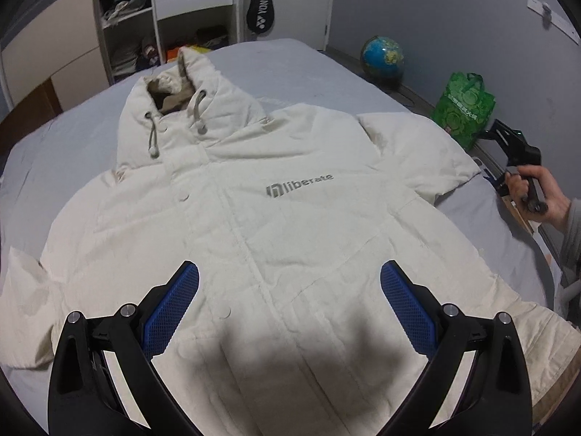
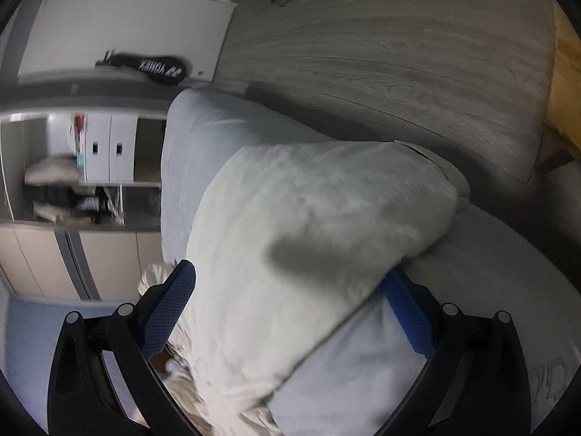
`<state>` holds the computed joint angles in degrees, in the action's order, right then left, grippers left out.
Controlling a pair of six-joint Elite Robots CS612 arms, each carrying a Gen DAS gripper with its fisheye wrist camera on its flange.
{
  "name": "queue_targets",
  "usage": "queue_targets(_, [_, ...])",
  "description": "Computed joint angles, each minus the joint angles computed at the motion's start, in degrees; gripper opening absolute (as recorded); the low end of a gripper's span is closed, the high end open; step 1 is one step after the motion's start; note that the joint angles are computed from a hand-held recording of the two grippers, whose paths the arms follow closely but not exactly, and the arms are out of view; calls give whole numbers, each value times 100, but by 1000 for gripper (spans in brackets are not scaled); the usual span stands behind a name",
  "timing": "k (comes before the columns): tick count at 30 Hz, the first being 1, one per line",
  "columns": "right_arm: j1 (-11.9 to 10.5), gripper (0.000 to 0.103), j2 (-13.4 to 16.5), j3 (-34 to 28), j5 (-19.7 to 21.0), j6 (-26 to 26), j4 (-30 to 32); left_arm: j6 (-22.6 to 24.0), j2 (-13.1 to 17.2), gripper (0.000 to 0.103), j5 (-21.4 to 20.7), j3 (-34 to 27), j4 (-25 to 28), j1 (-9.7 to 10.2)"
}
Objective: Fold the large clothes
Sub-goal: 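Grasp the cream jacket's sleeve cuff with the right gripper and lift it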
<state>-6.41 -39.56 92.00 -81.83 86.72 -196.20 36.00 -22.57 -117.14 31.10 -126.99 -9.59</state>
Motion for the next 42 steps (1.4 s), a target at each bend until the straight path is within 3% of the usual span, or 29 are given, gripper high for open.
queue_targets(3, [-22, 92, 79, -94, -122, 248, 16, 39, 9, 97, -41, -5, -7, -3])
queue_targets(5, [-10, 76, 72, -102, -281, 211, 118, 16, 15, 97, -3, -9, -31, -13])
queue_targets(7, [24, 44, 22, -87, -506, 218, 338, -42, 42, 97, 44, -64, 2, -16])
queue_targets(8, [39, 36, 1, -67, -595, 263, 418, -74, 48, 97, 42, -76, -1, -16])
queue_targets(10, [64, 23, -2, -2, -746, 361, 312, -144, 62, 97, 28, -117, 10, -10])
queue_targets(12, [90, 19, -6, 49, -867, 398, 158, -174, 66, 97, -11, -142, -8, -1])
queue_targets(20, [215, 12, -177, -21, -1401, -44, -159, -307, 83, 97, -257, -266, -78, 49])
queue_targets(22, [232, 7, -206, -113, -1348, -210, -282, -424, 136, 97, -360, -414, -12, 67])
queue_targets(27, [342, 6, -259, -540, -1162, -944, -148, -744, 283, 97, -548, -809, 165, 120])
queue_targets(32, [537, 4, -103, -1223, -899, -1620, 128, -1074, 514, 97, -555, -1342, 335, 179])
queue_targets(42, [851, 2, 246, -2063, -583, -2036, 911, -1532, 958, 97, -570, -2345, 682, 287])
